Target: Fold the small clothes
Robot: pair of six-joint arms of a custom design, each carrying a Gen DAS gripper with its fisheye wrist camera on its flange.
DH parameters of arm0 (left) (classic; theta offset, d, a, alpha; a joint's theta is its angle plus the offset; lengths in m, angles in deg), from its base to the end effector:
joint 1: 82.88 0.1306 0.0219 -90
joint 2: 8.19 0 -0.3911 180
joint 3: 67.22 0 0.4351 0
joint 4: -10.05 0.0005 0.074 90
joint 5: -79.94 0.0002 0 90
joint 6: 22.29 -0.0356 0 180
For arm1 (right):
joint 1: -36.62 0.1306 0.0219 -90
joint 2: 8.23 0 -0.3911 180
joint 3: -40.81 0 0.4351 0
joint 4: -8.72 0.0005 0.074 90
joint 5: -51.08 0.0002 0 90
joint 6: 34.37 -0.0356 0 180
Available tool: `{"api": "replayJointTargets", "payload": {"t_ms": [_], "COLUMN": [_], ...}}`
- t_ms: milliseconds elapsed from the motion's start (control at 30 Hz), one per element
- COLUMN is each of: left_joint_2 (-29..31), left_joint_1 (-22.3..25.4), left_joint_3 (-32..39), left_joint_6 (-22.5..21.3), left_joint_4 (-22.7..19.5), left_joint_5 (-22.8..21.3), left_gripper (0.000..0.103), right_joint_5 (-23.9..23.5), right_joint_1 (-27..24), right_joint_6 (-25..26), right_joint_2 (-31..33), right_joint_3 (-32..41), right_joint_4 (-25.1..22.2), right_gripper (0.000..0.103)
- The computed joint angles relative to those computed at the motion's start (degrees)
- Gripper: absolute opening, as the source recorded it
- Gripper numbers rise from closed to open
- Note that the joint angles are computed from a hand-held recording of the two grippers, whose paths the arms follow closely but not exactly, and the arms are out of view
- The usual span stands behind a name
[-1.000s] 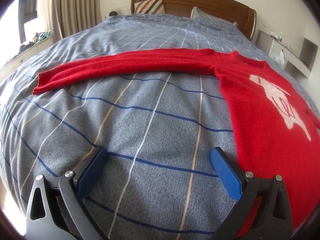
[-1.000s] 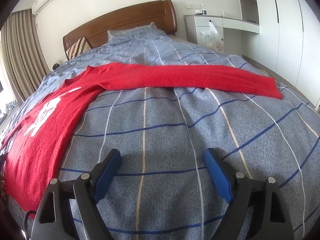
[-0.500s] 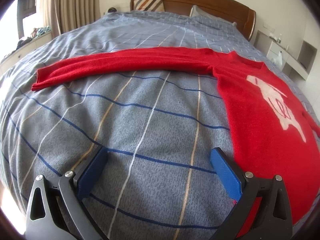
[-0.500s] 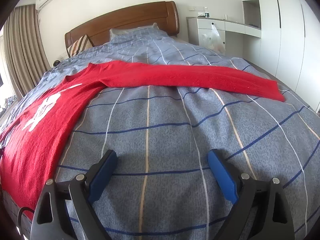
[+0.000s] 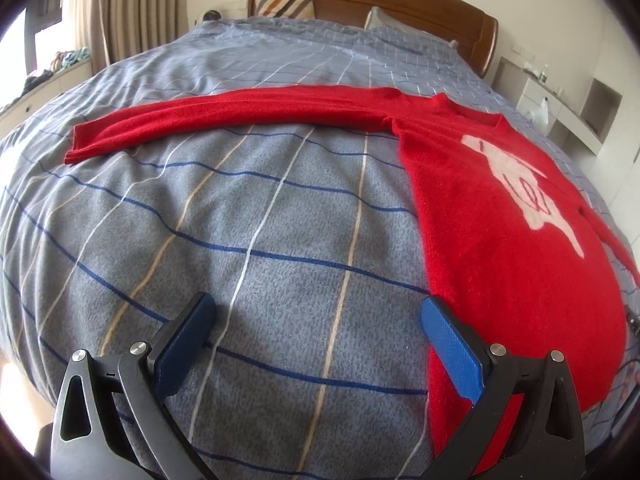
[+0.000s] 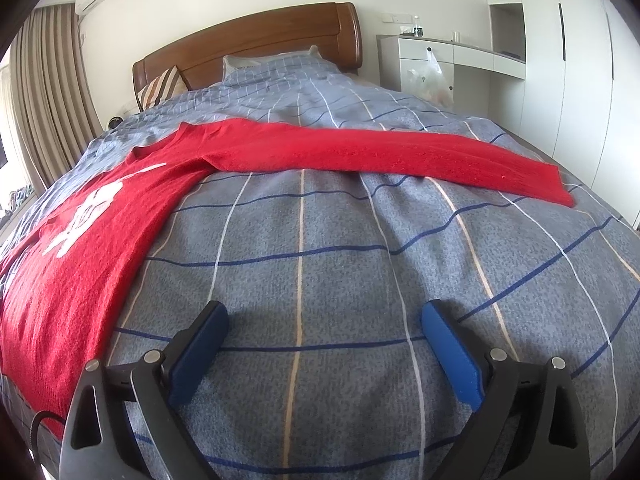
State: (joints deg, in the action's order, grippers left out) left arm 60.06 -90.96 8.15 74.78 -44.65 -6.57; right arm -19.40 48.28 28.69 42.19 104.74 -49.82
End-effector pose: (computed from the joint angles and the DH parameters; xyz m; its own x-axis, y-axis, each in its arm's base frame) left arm 0.3783 -0.0564 0.4668 -0.7476 -0.0180 -0.6639 0.0896 0.9878 -0.1276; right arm 0.2685 0.0428 0.4574 -0.5992 0.3124 -0.7371 0.3503 0.9302 0.1095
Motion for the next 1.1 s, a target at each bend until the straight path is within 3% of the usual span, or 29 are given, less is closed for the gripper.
{"api": "replayJointTargets", "payload": {"t_ms": [400, 567, 700, 800, 1100], "left_joint_2": [0.0, -0.2, -2.1, -3.6, -4.0], "left_joint_1": [-1.0, -0.4, 0.7, 0.3, -0.4], "left_joint_3": [-0.5, -0.3, -1.2, -2.0, -2.0], "left_joint_6": [-0.5, 0.4, 1.9, 1.4, 1.5], "left_joint_4": [0.6, 0.6, 3.7, 6.2, 7.2], "left_joint_5": [-2.9, -1.9, 0.5, -1.2, -4.7], "left_gripper": [0.103, 0.103, 0.102, 0.102, 0.102], "right_joint_5": [0.2, 0.2, 0.3, 0.3, 0.4], "right_joint_1": [0.0, 0.1, 0.1, 0.2, 0.2], "right_joint_6": [0.1, 0.1, 0.1, 0.1, 0.2], "right_joint_2": [0.0, 0.1, 0.1, 0.2, 0.1], "right_joint_3": [-0.1, 0.0, 0.0, 0.0, -0.1], "right_joint_4": [0.0, -0.1, -0.1, -0.1, 0.0], "right_gripper": [0.098, 0.098, 0.099, 0.099, 0.099]}}
